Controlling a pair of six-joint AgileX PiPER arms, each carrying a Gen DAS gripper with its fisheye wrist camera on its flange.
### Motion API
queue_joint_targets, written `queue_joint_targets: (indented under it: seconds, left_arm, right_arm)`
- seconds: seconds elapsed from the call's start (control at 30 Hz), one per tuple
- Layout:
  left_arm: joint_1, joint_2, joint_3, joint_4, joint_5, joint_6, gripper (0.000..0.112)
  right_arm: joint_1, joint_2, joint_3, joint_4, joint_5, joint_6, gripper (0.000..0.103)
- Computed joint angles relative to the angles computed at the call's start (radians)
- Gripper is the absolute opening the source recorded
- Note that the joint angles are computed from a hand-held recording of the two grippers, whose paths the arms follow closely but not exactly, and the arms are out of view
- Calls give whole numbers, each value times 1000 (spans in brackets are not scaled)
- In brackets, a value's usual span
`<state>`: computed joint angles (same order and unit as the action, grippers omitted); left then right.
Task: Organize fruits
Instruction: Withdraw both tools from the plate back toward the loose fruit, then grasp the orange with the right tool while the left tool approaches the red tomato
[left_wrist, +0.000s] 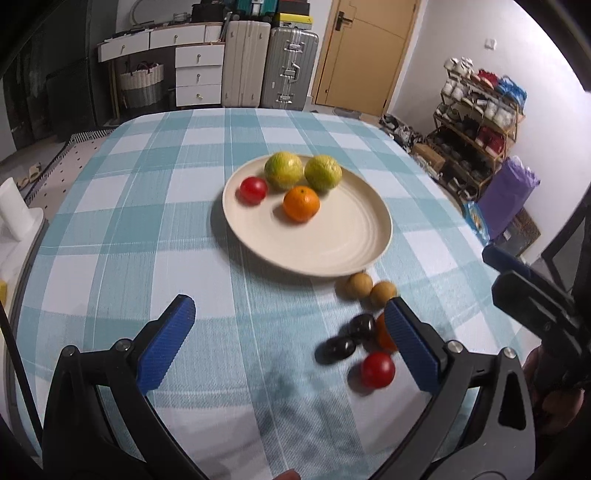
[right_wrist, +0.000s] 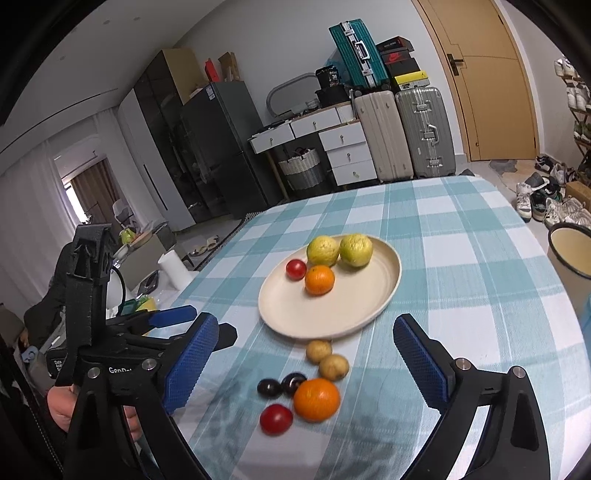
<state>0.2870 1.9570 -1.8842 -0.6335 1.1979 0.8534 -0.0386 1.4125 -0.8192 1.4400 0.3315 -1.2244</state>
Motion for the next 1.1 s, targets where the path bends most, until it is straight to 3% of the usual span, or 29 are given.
queue_joint_targets:
  seconds: [0.07, 0.6, 0.77, 1.1]
  left_arm:
    - [4, -29, 59, -1, -33, 26, 102]
    - [26, -52, 178, -3, -45, 61, 102]
    - [32, -35, 167, 3, -44, 52, 102]
    - [36, -4, 153, 17, -34, 38, 102]
  right_arm:
    - [9, -8, 21, 11, -8, -10, 98]
    - [69, -6, 114, 76, -76, -60, 98]
    - [62, 23, 117, 96, -58, -72, 97]
    - [43, 96, 87, 59, -3, -25, 86]
